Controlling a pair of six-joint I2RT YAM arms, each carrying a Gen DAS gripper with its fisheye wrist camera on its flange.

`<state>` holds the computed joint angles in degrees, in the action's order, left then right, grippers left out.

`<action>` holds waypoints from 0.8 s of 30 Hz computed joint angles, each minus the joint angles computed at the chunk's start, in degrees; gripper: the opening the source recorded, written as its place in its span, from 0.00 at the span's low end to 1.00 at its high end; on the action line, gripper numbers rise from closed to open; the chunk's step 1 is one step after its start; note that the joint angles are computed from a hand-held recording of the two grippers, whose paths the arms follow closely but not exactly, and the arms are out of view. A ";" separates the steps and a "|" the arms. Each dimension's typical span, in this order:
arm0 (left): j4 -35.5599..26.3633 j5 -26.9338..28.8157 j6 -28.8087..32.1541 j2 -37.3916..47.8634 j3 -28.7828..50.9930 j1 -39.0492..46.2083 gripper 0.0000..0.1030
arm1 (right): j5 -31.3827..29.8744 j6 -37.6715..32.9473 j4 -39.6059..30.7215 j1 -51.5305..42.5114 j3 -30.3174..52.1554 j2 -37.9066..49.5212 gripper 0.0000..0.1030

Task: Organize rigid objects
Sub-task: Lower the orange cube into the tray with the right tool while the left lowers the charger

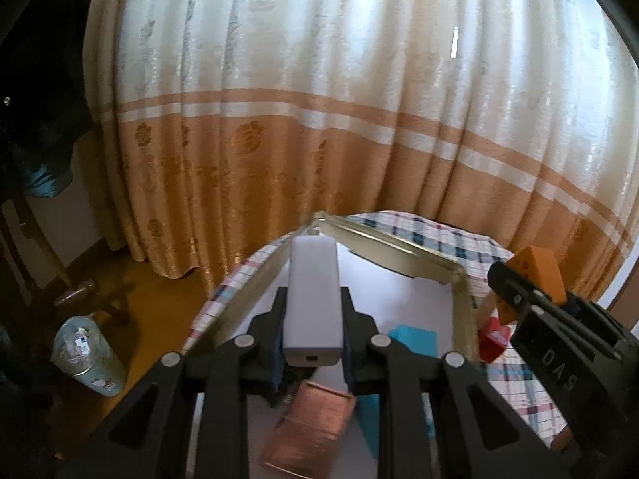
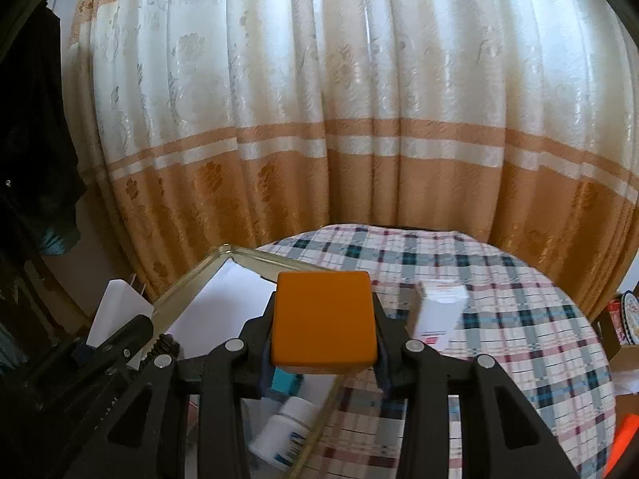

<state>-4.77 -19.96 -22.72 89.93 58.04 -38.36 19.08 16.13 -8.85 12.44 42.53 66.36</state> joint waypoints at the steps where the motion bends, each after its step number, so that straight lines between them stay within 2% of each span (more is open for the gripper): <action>1: -0.23 -0.32 0.16 0.13 0.10 0.38 0.20 | -0.01 0.08 0.04 0.27 0.70 1.12 0.41; 12: 0.33 1.88 0.22 0.06 -0.75 3.30 0.20 | 1.36 0.08 -0.21 3.33 7.32 11.33 0.41; 17: -0.58 2.44 0.69 1.12 0.66 4.51 0.20 | -0.67 1.04 -3.05 1.73 12.62 16.15 0.41; 24: -2.03 3.20 2.23 3.04 3.18 5.25 0.20 | 0.46 -0.21 -6.09 2.37 17.61 20.48 0.41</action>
